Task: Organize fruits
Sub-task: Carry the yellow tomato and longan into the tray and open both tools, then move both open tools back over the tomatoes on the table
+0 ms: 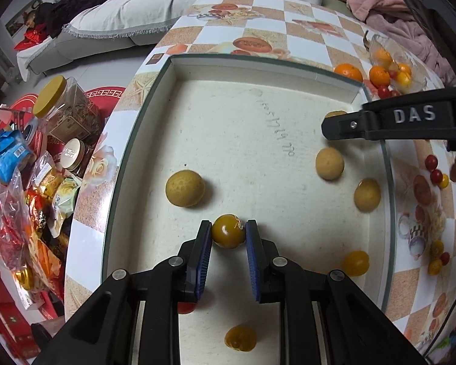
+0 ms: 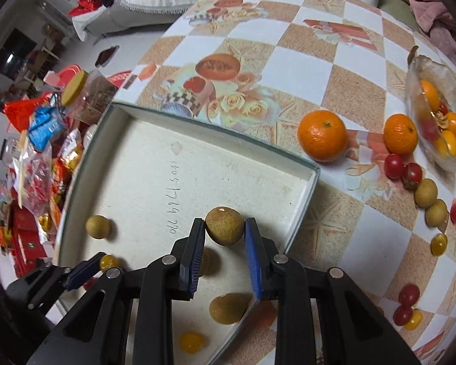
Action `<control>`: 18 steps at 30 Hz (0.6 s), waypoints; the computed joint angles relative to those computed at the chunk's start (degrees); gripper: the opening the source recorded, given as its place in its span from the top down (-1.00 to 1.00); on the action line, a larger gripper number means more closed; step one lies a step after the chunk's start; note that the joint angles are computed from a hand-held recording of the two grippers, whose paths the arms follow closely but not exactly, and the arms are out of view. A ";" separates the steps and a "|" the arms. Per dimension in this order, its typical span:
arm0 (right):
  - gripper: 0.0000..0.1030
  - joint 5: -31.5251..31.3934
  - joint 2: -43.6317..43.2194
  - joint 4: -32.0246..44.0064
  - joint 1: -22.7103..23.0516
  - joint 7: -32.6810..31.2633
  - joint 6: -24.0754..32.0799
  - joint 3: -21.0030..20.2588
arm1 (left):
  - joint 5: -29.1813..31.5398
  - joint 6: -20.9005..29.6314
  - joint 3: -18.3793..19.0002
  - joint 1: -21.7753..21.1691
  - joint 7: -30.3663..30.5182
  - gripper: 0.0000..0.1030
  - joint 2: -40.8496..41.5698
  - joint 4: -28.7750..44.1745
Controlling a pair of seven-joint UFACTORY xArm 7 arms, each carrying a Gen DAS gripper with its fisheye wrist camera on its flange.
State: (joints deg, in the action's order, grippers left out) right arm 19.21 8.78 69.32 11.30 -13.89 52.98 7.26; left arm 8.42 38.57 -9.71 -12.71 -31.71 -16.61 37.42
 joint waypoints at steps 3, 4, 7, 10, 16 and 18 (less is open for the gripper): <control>0.42 -1.14 0.20 -0.36 0.43 0.20 -0.37 0.16 | 0.37 0.22 -0.17 -0.07 0.20 0.25 -0.24 -0.30; 0.33 -1.37 0.18 -0.38 0.54 0.05 -0.56 0.23 | 0.88 0.35 -0.42 0.04 -0.24 -0.17 -0.37 -0.39; -0.19 -0.94 0.68 0.30 0.83 -0.75 -0.35 0.63 | 3.44 -0.37 -1.35 0.61 -2.39 -0.39 -1.44 -1.14; -0.48 1.05 0.63 0.62 0.68 -1.38 -0.29 0.80 | 3.14 0.58 -0.99 0.23 -1.42 -0.39 -1.06 -0.87; -0.59 4.64 -2.13 -0.93 -0.37 -1.29 -2.10 -0.01 | 2.87 1.29 -0.70 0.08 -0.84 -0.39 -1.56 -0.97; -0.59 5.81 -3.19 -1.61 -0.87 -0.99 -2.63 -0.47 | 2.89 1.65 -0.82 -0.03 -0.60 -0.39 -1.50 -0.66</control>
State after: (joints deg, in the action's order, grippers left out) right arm 25.02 5.59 67.71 10.43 -14.88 50.35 6.79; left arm 11.31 40.22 -10.53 -12.74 -32.31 -18.11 36.77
